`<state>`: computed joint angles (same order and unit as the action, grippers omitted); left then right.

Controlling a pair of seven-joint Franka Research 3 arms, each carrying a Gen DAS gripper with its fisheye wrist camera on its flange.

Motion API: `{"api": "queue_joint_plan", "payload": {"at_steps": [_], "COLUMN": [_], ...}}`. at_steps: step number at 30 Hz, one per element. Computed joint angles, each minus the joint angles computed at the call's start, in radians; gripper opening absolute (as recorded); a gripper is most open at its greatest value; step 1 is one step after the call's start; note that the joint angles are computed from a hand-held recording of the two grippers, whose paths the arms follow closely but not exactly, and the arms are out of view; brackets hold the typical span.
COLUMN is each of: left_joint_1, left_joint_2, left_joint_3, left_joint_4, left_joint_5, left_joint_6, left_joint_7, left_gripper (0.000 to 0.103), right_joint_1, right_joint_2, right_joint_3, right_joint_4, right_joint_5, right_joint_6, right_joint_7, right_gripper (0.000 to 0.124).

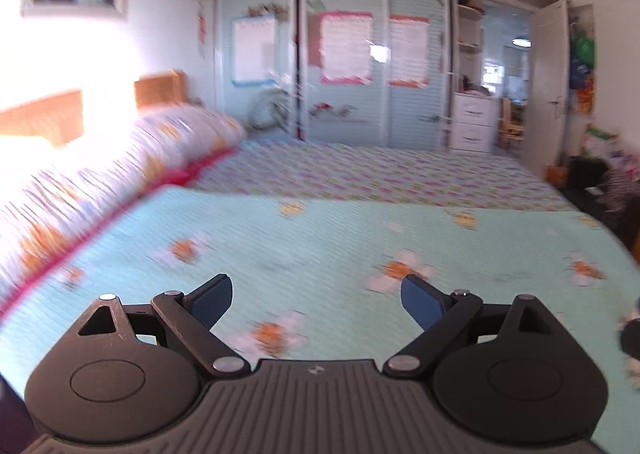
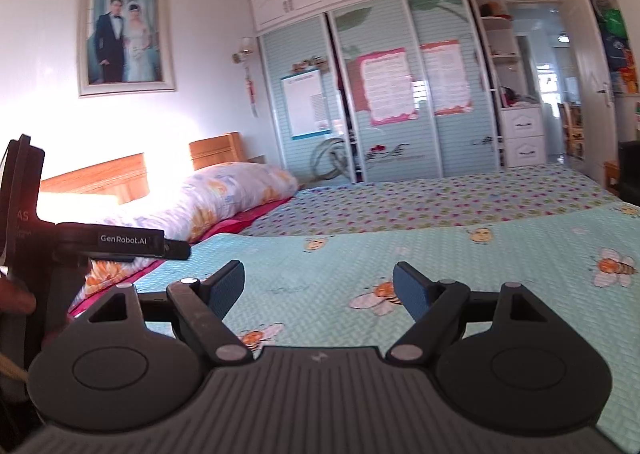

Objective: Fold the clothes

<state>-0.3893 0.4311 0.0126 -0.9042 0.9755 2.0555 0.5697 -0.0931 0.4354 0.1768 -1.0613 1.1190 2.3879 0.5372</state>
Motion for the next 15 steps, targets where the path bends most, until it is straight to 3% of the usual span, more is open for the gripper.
{"api": "queue_joint_plan", "payload": {"at_steps": [2,5,10,15], "left_joint_1": [0.004,0.053,0.091,0.162], "left_joint_2": [-0.082,-0.196,-0.213,-0.321], "left_joint_3": [0.012,-0.007,-0.065,-0.106], "left_joint_4": [-0.104,-0.262,-0.263,-0.428], "left_joint_5": [0.034,0.073,0.049,-0.010], "left_joint_6": [0.023,0.121,0.005,0.091], "left_joint_7": [-0.099,-0.229,-0.132,-0.187], "left_gripper": [0.099,0.103,0.103,0.103], "right_joint_1": [0.008,0.019,0.041,0.076], "right_joint_2": [0.001,0.007,-0.010,-0.020], "right_joint_3": [0.008,0.014,0.023,0.017], "right_joint_4": [0.008,0.023,0.003,-0.012], "right_joint_5": [0.001,-0.004,0.001,-0.025], "right_joint_6": [-0.012,-0.033,-0.040,-0.066], "right_joint_7": [-0.006,0.006,-0.015,0.015], "right_gripper": [0.082,0.082,0.082,0.082]}}
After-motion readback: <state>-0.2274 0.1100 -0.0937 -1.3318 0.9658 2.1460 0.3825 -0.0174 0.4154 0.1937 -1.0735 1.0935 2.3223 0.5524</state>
